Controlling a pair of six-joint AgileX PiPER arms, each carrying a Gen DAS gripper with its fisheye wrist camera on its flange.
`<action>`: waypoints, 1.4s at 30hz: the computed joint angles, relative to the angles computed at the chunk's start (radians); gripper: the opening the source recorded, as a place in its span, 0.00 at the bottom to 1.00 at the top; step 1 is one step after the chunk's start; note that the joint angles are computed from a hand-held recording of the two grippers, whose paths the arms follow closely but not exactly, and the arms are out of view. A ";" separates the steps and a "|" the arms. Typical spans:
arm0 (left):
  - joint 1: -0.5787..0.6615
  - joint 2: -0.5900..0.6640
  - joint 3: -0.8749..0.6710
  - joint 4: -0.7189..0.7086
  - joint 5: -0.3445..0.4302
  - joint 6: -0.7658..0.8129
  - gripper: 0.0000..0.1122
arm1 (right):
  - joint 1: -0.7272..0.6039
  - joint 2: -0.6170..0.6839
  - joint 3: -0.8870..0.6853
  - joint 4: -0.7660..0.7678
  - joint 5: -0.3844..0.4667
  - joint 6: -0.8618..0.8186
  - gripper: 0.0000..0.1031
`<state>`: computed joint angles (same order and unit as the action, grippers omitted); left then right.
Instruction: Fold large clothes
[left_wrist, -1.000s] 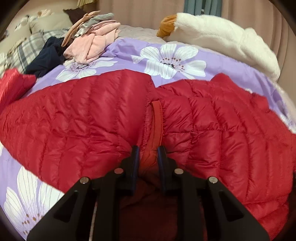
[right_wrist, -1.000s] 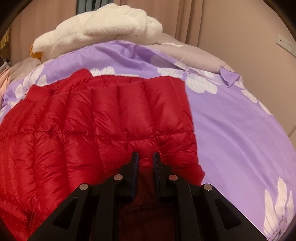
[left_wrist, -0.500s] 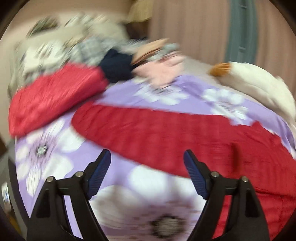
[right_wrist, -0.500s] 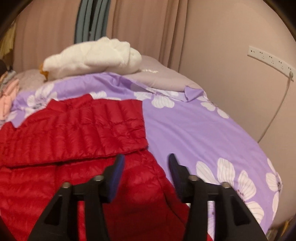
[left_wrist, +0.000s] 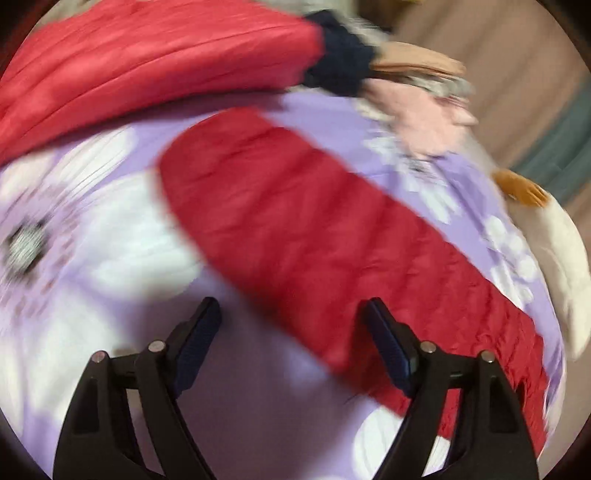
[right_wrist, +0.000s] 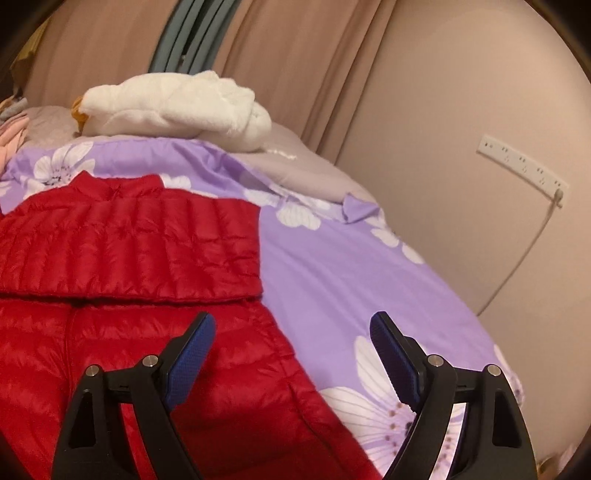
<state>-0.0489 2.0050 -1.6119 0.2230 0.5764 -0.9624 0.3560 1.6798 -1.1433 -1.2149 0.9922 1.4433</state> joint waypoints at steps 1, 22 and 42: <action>-0.003 0.030 -0.040 -0.009 0.015 0.029 0.60 | -0.008 0.001 -0.003 0.005 -0.013 -0.003 0.83; -0.677 0.246 -0.557 0.436 0.281 0.269 0.42 | -0.132 -0.142 0.097 0.065 -0.126 0.078 0.83; -0.704 0.062 -0.336 0.710 0.416 -0.156 0.80 | -0.247 -0.237 0.184 0.123 -0.283 0.040 0.83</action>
